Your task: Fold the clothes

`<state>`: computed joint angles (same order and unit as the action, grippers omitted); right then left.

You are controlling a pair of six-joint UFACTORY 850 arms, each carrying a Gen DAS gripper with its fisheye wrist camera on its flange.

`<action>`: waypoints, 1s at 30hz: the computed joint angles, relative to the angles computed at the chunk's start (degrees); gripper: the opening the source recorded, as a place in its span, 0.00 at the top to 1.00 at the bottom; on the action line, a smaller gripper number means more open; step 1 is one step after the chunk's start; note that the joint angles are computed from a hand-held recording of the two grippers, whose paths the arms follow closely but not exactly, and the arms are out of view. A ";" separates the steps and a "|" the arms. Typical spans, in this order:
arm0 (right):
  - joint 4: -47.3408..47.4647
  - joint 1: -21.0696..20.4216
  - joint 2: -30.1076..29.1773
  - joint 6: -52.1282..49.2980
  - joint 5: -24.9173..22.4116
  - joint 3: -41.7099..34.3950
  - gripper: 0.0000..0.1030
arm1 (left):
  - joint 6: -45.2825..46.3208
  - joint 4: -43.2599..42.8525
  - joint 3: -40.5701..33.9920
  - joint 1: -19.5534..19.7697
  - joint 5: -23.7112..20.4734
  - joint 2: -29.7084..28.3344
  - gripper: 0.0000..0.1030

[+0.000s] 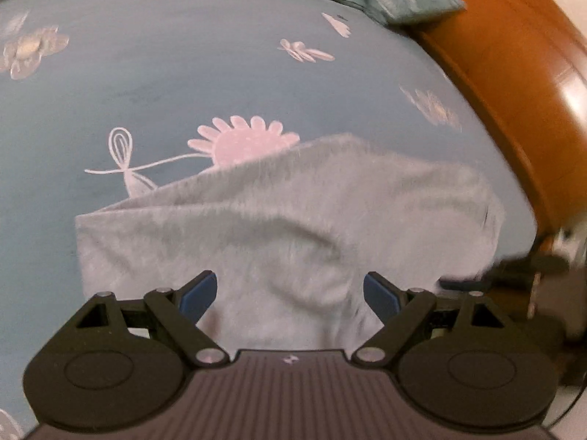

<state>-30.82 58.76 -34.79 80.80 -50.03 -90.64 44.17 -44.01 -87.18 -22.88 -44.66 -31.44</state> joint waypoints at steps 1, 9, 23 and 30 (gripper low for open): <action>-3.90 0.07 1.35 2.26 3.27 1.71 0.79 | -3.20 -0.77 -2.39 0.37 -2.31 -1.61 0.15; -10.10 -2.09 -1.04 -0.35 21.37 0.86 0.79 | -12.48 -9.10 -17.11 1.36 -20.93 -13.67 0.13; -8.21 -0.74 -6.33 4.60 15.55 -3.05 0.64 | -17.87 -3.64 -33.68 -2.35 -27.13 -28.51 0.12; -7.49 -0.10 -8.25 -0.31 13.16 -8.89 0.58 | -14.33 -4.85 -31.71 -0.42 -29.09 -25.21 0.12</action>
<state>-38.31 58.66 -43.04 80.48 -36.87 -99.53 29.84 -48.86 -118.89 -23.30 -73.75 -56.65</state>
